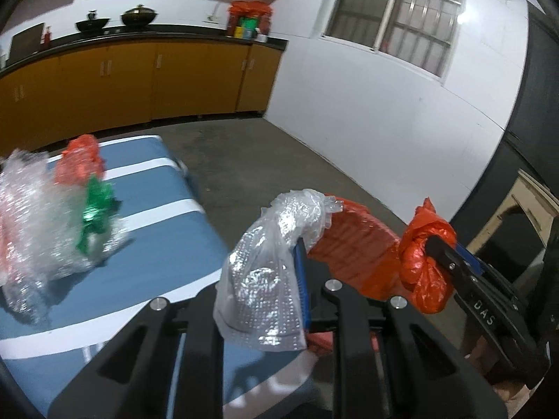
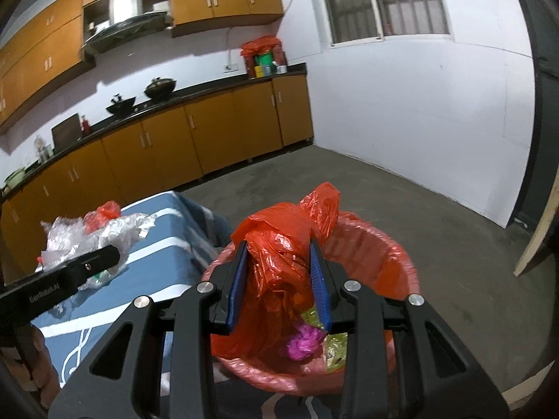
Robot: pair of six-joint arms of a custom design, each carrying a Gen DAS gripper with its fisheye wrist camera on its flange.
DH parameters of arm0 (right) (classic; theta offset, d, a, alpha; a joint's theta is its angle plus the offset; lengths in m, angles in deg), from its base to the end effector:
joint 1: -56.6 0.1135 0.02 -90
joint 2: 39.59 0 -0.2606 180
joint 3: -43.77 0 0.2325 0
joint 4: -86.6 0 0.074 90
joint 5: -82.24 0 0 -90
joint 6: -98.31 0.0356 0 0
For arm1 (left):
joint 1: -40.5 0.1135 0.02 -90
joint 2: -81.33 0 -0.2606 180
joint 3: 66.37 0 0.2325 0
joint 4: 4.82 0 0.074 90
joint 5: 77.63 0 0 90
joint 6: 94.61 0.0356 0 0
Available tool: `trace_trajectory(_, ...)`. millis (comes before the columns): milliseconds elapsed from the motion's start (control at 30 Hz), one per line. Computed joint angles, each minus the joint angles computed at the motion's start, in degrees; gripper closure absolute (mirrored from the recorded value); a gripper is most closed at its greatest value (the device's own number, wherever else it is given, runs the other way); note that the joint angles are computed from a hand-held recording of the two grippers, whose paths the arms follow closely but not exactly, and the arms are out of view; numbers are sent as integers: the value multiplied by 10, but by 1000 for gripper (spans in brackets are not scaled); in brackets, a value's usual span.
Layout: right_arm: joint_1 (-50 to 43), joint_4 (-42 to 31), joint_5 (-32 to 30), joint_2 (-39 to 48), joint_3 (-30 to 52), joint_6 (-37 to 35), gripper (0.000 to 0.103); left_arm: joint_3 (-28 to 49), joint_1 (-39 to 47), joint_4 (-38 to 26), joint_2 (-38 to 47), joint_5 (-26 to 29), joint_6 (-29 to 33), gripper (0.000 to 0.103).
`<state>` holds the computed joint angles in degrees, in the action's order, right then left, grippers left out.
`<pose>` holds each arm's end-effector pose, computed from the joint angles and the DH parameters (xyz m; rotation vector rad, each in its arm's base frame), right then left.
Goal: Collect trash
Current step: 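Carry the red bag and clear plastic to the basket with both tools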
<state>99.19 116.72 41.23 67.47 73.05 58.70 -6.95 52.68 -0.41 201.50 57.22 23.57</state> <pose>0.1737 0.1232 0.0634 0.4994 2.0170 -0.0671 0.3177 0.0429 0.0533 0.5945 2.2010 -0.6402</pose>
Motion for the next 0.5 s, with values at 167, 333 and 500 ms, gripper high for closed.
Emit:
trace_trajectory(167,-24,24,-5,-7,-26,1,68,-8,-46,18,4,-10,-14,84)
trace_trajectory(333,-47,71,-18,9,-48,-6,68,-1,-87,31,18,-24,-35,84)
trace_trajectory(500,-64,103,-29,16,-60,-13,68,13,-117,36,32,-38,-52,84)
